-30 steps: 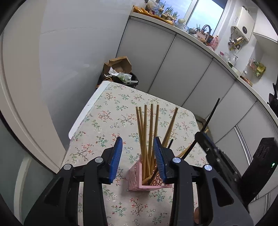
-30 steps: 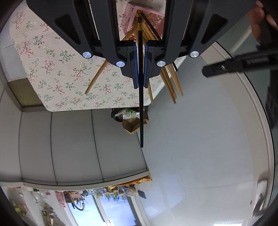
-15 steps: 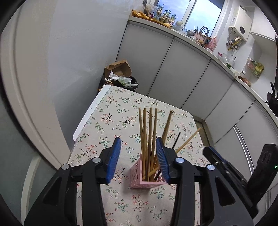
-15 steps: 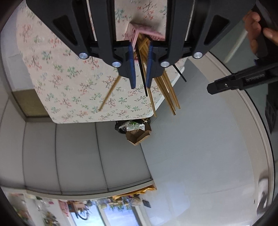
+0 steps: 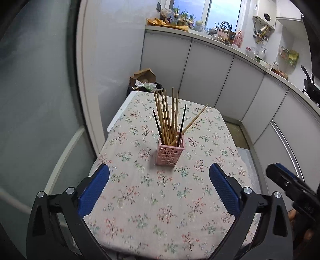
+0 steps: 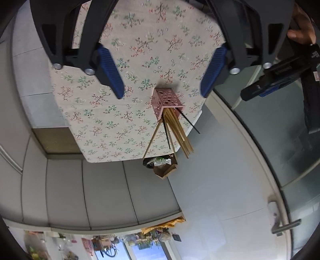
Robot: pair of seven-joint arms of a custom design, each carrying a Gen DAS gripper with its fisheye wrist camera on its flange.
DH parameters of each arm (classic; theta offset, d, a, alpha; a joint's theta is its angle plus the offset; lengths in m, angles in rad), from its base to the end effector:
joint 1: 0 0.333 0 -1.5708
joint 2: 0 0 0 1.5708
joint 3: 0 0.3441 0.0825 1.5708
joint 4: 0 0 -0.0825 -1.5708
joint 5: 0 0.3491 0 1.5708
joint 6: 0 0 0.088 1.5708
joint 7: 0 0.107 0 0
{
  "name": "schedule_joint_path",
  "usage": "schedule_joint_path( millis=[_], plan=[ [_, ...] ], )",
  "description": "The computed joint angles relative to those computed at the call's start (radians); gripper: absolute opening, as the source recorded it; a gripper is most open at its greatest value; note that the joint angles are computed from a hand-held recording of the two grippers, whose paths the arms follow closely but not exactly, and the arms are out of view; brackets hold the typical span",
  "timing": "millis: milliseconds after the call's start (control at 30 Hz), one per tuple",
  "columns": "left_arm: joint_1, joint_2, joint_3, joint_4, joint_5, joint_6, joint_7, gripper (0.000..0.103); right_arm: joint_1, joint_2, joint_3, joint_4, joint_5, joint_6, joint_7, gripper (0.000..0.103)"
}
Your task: Organize utensils
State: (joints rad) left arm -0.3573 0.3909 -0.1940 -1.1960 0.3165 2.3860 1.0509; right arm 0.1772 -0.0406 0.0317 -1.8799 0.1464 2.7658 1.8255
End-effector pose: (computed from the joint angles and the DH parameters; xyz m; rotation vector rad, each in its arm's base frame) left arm 0.6108 -0.3297 0.6889 -1.6864 1.9098 -0.9703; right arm 0.5541 0.1116 0.6727 -1.4652 1.7112 -0.4753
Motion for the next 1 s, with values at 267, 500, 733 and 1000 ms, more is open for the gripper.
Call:
schedule_joint_path(
  millis=[267, 500, 733, 1000],
  plan=[
    [-0.070, -0.136, 0.007, -0.099, 0.169, -0.068, -0.093, 0.096, -0.037, -0.196, 0.048, -0.095, -0.118, -0.093, 0.067, 0.096],
    [-0.073, -0.224, -0.024, -0.182, 0.261, -0.061, -0.181, 0.096, -0.070, -0.294, 0.071, -0.132, -0.137, -0.138, 0.102, 0.096],
    [-0.084, -0.247, -0.051, -0.177, 0.302, -0.092, -0.199, 0.096, -0.092, -0.346, 0.096, -0.160, -0.146, -0.143, 0.107, 0.096],
    [-0.095, -0.257, -0.064, -0.159, 0.319, -0.105, -0.205, 0.096, -0.107, -0.364, 0.098, -0.156, -0.141, -0.151, 0.131, 0.096]
  ],
)
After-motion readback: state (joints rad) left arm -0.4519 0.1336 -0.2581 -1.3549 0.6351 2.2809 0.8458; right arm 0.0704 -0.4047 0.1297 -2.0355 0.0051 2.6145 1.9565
